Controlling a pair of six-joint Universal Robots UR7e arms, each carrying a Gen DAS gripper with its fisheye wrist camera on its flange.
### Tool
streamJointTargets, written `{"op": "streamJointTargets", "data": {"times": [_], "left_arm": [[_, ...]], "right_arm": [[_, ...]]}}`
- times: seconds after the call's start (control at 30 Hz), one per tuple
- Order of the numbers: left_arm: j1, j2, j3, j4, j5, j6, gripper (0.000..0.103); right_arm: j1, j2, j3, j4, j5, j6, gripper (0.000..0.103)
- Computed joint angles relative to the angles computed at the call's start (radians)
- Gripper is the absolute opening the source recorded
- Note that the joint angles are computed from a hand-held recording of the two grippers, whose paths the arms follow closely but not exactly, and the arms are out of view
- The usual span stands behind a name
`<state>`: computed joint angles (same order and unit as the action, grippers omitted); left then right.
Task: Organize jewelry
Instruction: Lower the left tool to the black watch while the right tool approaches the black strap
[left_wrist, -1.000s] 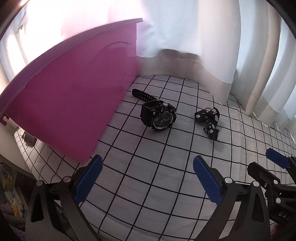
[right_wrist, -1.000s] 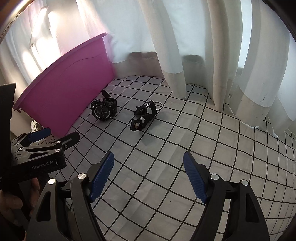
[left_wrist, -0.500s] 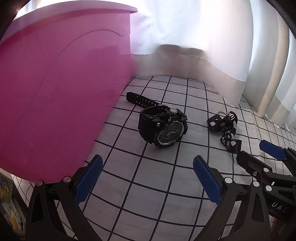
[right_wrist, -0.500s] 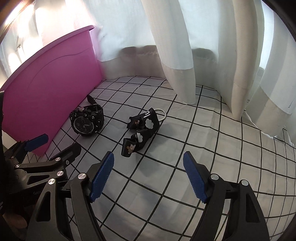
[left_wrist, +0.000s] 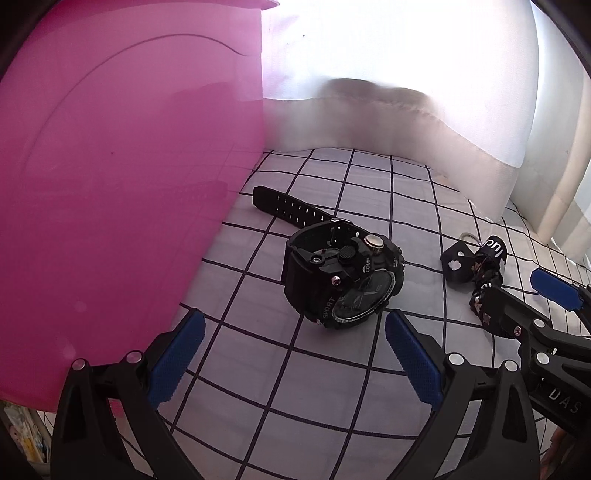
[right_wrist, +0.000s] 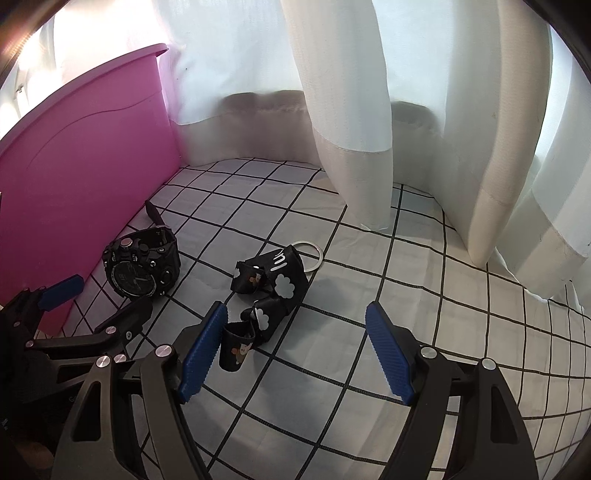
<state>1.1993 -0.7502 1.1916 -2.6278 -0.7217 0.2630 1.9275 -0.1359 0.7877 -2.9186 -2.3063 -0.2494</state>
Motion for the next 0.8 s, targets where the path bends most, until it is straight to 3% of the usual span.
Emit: {"op": "streamJointTargets", "data": {"times": [0.13,0.47,0.53,0.63,0.8], "left_arm": [[-0.001,0.017,-0.024,0.011,0.012,-0.011,0.097],[0.007,0.056,-0.083,0.017,0.003,-0.028,0.098],[0.011,0.062,-0.097,0.029,-0.014,-0.033,0.098],[0.023,0.067,-0.131,0.095,-0.056,-0.079,0.097],[0.027,0.089,-0.170,0.135,-0.053,-0.081,0.097]], "right_arm": [[-0.008,0.010,-0.050,0.086,0.000,0.051,0.074],[-0.017,0.114,-0.268,0.219,-0.078,0.039,0.074],[-0.015,0.156,-0.340,0.227,-0.108,-0.003,0.074],[-0.021,0.182,-0.392,0.234,-0.096,-0.012,0.074],[-0.026,0.206,-0.436,0.216,-0.076,-0.048,0.073]]}}
